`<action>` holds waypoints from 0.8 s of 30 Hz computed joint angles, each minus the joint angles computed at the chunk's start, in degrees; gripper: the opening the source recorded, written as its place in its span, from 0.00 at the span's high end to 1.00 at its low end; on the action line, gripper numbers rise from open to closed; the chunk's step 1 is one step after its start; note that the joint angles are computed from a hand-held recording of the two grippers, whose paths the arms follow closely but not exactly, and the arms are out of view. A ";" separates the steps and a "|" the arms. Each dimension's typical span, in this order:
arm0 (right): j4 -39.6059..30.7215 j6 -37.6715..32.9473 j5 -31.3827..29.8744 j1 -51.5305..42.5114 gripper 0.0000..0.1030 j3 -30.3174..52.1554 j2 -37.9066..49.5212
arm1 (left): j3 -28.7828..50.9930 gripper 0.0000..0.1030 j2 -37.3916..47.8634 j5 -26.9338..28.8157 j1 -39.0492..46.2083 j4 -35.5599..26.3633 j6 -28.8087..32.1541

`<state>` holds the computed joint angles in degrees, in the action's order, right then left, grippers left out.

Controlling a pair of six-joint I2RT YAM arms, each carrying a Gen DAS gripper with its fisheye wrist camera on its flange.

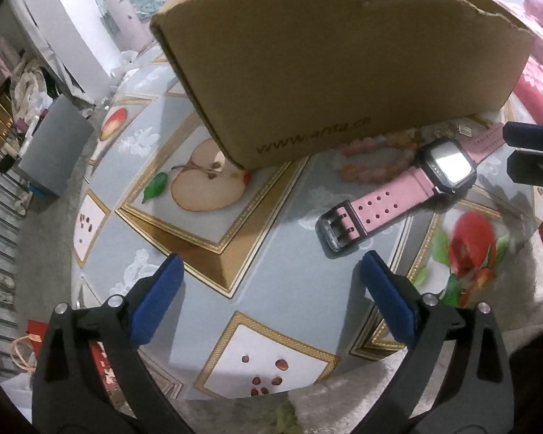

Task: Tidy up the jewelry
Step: 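Move both grippers back out of the box toward the pink watch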

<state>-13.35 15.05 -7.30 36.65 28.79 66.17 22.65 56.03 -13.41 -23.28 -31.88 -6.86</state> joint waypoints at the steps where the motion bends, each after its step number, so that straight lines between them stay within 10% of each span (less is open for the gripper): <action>1: 0.22 -0.21 0.52 0.25 0.49 -0.24 -0.42 | 0.07 0.08 0.41 0.67 0.38 0.03 -0.01; 24: -2.79 -11.90 -4.94 -0.57 0.48 7.31 12.04 | -1.45 0.07 1.15 11.08 12.08 2.63 8.71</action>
<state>-16.14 3.15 -12.24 36.08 36.10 78.21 21.20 57.18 -2.33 -11.20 -29.25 1.85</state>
